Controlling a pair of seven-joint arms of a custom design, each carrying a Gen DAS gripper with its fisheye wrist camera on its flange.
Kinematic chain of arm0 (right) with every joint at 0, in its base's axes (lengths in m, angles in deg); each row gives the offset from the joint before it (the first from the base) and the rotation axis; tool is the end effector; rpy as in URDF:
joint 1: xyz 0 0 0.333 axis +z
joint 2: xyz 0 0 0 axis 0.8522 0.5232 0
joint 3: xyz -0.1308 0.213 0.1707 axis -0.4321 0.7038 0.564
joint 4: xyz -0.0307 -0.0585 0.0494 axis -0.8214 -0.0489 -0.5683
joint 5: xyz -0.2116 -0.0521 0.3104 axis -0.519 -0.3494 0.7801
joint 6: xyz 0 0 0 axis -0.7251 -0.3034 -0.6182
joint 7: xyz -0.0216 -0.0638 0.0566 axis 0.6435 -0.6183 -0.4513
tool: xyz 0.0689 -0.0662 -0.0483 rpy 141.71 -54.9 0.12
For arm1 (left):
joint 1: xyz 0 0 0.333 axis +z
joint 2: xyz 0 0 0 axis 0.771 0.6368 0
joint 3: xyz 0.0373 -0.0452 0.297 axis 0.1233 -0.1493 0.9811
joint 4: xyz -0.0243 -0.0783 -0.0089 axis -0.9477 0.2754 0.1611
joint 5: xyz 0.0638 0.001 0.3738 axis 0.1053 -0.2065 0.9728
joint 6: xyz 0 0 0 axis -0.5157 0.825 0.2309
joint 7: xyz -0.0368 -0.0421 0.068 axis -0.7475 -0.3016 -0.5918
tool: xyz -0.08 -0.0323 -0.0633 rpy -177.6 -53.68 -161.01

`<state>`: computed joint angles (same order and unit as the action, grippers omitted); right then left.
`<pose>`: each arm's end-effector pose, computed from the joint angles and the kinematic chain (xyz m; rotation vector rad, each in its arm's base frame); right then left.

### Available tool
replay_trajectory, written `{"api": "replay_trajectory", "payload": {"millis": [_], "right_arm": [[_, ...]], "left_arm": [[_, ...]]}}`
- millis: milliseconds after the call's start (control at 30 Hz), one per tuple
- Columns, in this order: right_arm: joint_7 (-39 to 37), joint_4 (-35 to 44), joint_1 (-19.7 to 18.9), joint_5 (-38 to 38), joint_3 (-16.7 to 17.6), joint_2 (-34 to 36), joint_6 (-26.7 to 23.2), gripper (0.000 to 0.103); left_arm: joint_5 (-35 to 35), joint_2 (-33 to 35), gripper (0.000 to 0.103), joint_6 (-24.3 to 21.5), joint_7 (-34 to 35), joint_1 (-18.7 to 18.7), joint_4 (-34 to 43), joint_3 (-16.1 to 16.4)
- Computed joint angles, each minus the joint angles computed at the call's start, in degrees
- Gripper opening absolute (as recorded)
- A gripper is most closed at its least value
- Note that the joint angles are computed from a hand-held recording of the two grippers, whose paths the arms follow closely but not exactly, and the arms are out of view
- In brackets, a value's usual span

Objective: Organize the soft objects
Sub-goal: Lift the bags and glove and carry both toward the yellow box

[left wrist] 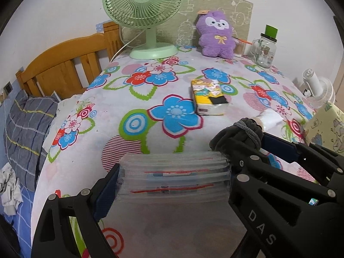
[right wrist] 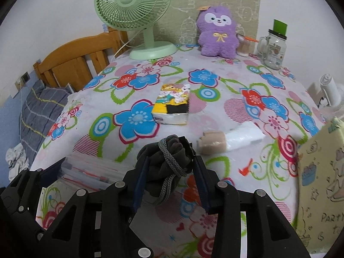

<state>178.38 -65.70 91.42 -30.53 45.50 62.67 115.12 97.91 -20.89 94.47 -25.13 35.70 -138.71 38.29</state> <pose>0.4485 0.3388 0.3744 -2.1416 1.2809 -0.3757 0.3850 -0.2655 0.3664 -2.0470 1.4912 -0.5654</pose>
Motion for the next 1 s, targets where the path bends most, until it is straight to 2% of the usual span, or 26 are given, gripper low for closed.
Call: {"api": "replay_trajectory", "payload": {"millis": [167, 433, 700, 833, 1000], "right_arm": [[4.95, -2.48, 0.10, -5.20, -1.60, -2.78, 0.27, 0.045], [9.89, -6.51, -5.58, -10.93, 1.76, -7.71, 0.85, 0.045], [7.18, -11.38, -10.96, -7.75, 5.98, -13.42, 2.22, 0.045], [7.03, -13.52, -15.24, -7.44, 9.38, -16.76, 2.30, 0.045], [2.35, -16.48, -15.80, -2.40, 9.24, -21.23, 2.65, 0.045]], "left_arm": [[0.04, -0.08, 0.093, -0.48, -0.09, -0.93, 0.87, -0.79], [0.07, -0.45, 0.093, -2.36, -0.22, -2.78, 2.44, -2.03], [-0.33, -0.77, 0.093, -5.89, -0.03, -4.97, 4.69, -3.40], [-0.09, -0.90, 0.093, -7.40, 0.13, -6.15, 6.05, -4.15], [0.39, -0.80, 0.093, -9.43, 0.05, -7.51, 8.03, -4.97]]}}
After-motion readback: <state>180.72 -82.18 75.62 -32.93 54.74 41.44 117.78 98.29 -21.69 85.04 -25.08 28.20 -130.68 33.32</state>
